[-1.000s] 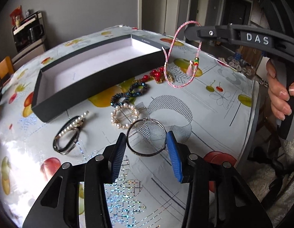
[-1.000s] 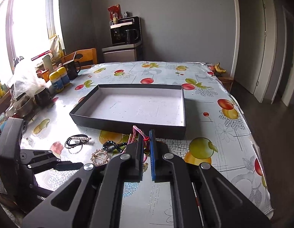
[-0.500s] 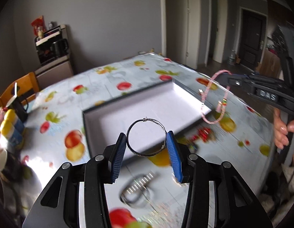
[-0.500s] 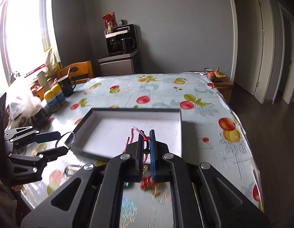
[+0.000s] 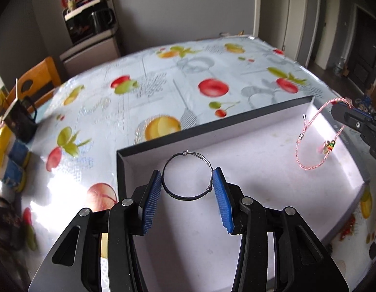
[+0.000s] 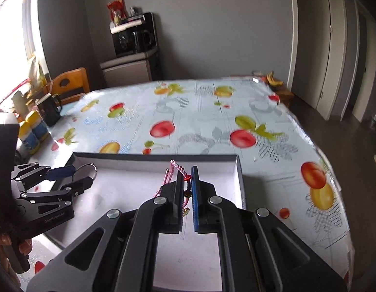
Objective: Organize jewelry
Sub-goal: 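Lower the pink bracelet into the box with the right tool while the left tool releases the silver ring there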
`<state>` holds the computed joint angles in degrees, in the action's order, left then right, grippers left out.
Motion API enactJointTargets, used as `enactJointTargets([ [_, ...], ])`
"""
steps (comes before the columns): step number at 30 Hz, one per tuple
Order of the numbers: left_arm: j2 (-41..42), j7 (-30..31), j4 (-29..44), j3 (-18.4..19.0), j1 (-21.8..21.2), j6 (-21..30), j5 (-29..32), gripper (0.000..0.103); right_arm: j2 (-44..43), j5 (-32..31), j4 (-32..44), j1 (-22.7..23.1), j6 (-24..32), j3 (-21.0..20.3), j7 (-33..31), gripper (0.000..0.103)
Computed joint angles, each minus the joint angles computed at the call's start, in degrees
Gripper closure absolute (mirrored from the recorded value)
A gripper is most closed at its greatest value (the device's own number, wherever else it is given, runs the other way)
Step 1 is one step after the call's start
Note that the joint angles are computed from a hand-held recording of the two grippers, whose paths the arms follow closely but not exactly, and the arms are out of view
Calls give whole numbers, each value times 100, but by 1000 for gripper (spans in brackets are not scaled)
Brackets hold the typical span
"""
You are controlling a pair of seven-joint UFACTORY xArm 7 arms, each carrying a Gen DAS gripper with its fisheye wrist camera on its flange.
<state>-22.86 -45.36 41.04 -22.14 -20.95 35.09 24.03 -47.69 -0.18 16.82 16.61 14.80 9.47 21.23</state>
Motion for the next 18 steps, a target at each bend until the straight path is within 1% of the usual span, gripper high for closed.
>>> enactJointTargets([
  [4, 191, 16, 81, 15, -34, 188, -58, 57, 421, 16, 162, -19, 291, 34, 75, 97],
  [7, 255, -16, 115, -10, -68, 281, 49, 56, 472, 56, 175, 52, 419, -20, 66, 97],
  [10, 288, 35, 92, 71, -157, 244, -47, 55, 503, 82, 189, 97, 565, -65, 13, 97],
  [13, 328, -8, 108, 67, -159, 212, -8, 45, 493, 150, 165, 168, 621, -145, -62, 95],
  [15, 297, -36, 92, 73, -178, 189, -1, 43, 443, 174, 134, 162, 607, -166, -95, 85],
  [16, 285, -35, 90, 88, -190, 168, -25, 42, 389, 192, 109, 168, 602, -185, -112, 75],
  [17, 253, -28, 78, 101, -206, 162, -61, 40, 331, 213, 87, 182, 605, -204, -131, 71],
  [18, 182, -18, 42, 122, -229, 137, -113, 39, 284, 234, 74, 196, 612, -231, -159, 71],
])
